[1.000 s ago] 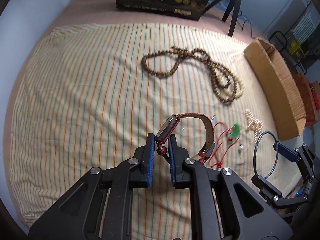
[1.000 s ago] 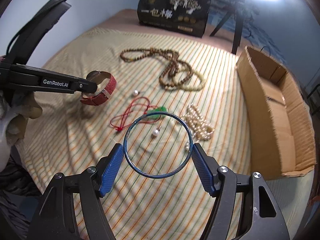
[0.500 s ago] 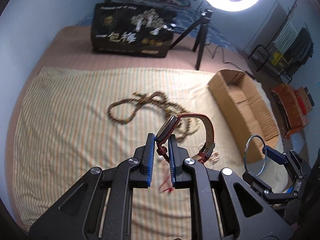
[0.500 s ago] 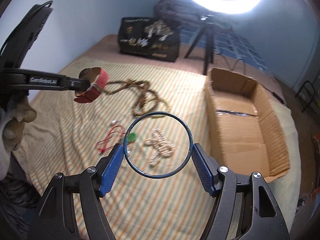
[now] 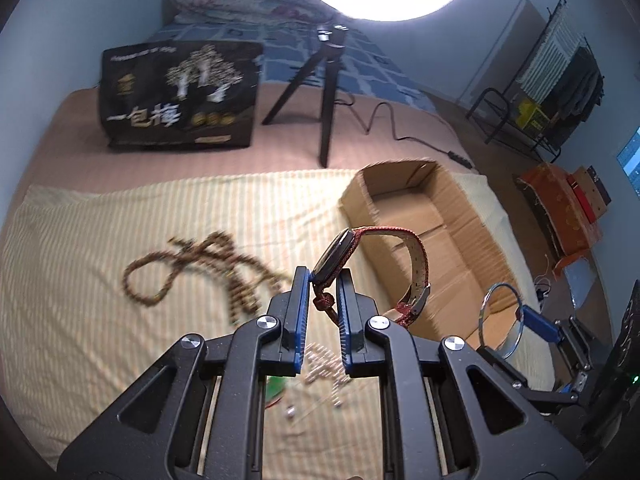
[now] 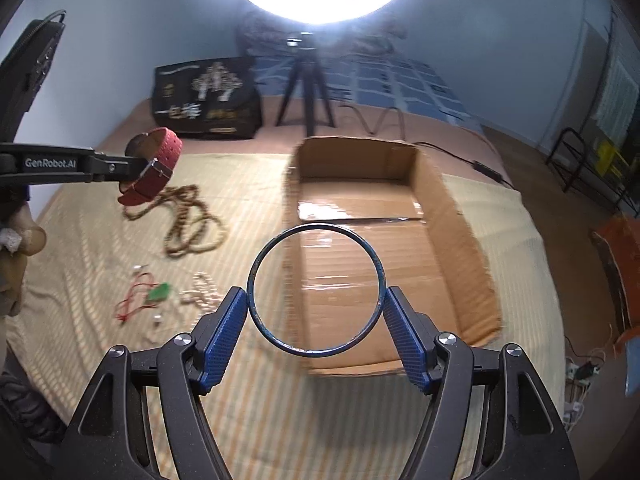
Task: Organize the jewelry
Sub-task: 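Carry the watch into the box and open the left tool while the right tool releases the bangle there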
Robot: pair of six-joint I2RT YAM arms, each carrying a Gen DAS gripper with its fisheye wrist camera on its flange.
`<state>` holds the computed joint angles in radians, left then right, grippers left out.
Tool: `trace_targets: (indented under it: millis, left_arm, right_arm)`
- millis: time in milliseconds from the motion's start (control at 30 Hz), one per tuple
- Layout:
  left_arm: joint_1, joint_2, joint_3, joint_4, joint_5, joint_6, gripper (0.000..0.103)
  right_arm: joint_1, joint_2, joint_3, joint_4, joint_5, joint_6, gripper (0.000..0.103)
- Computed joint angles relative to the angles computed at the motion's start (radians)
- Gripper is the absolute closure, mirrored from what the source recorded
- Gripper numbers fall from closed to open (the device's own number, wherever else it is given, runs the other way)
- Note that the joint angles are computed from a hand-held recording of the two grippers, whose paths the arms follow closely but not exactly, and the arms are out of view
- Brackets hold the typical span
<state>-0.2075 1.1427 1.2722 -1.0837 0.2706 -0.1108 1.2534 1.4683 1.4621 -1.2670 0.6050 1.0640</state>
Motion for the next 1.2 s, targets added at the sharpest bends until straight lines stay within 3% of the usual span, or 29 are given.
trace_targets:
  millis: [267,567,1100,1200]
  left_arm:
    - [-0.154,0.078,0.017,0.093,-0.075,-0.104,0.091]
    - [-0.251,0.178,0.029,0.169,-0.092,-0.181,0.091]
    - [-0.324,0.298,0.034,0.252,-0.101,-0.249,0.091]
    - [-0.327,0.308,0.032,0.262,-0.083,-0.252,0.086]
  right_arm:
    - [-0.088,-0.088,-0.088,0.001,-0.018,-0.021,0.033]
    - [-0.190,-0.136,-0.168,0.047,-0.073,-0.081,0.033]
    - [-0.275,-0.173,-0.262,0.121,-0.155,-0.119,0.033]
    - [-0.277,-0.178,-0.275,0.141,-0.166,-0.124,0.033]
